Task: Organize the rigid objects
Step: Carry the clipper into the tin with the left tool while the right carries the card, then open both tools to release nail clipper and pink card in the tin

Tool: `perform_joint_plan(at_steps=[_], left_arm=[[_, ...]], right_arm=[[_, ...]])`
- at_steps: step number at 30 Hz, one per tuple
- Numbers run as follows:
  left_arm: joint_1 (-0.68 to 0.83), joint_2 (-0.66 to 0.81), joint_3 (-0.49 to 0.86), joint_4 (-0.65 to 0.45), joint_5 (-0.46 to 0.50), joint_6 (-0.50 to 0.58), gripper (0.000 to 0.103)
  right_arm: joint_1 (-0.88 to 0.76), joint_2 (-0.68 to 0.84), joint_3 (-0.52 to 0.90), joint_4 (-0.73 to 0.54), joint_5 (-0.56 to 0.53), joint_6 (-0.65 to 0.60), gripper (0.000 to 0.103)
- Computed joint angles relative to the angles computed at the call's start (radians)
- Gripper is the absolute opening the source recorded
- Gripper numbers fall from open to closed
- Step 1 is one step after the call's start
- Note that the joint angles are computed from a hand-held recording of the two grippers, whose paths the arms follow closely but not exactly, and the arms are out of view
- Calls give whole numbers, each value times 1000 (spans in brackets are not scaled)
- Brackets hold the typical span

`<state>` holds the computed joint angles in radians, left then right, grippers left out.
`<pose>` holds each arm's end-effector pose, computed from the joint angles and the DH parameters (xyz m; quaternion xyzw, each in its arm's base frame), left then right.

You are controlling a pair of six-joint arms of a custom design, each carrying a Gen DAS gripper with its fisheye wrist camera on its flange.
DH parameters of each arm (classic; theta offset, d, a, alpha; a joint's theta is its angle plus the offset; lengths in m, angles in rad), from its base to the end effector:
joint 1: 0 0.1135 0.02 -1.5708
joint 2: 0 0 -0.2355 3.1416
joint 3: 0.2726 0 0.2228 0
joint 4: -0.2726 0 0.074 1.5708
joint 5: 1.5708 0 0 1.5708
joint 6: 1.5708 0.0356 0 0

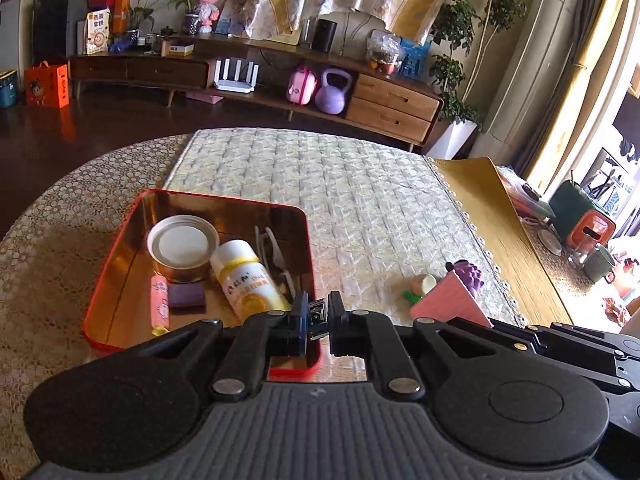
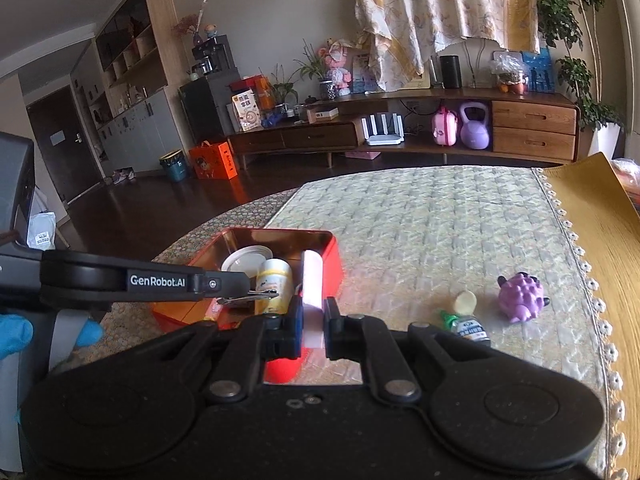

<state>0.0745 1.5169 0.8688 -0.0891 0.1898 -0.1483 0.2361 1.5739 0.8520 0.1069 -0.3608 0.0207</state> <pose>0.2949 0.0153 0.1937 -0.0631 0.9089 -0.1015 0.3995 0.2976 0.0845 0.1903 -0.1759 0.8596 0.2159 0.4283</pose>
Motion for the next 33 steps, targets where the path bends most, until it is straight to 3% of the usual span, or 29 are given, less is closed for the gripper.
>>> perform_joint_plan(at_steps=[14,24,33], left_arm=[[227,214,162,-4,50,72,10],[242,330,192,54,13,113,10],[236,387,187,82,7,142,10]], right_arm=[[163,263,256,-77,48,11,9],[226,425,422,-151,85,-11,9],[241,471,456,-188,99,-27,9]])
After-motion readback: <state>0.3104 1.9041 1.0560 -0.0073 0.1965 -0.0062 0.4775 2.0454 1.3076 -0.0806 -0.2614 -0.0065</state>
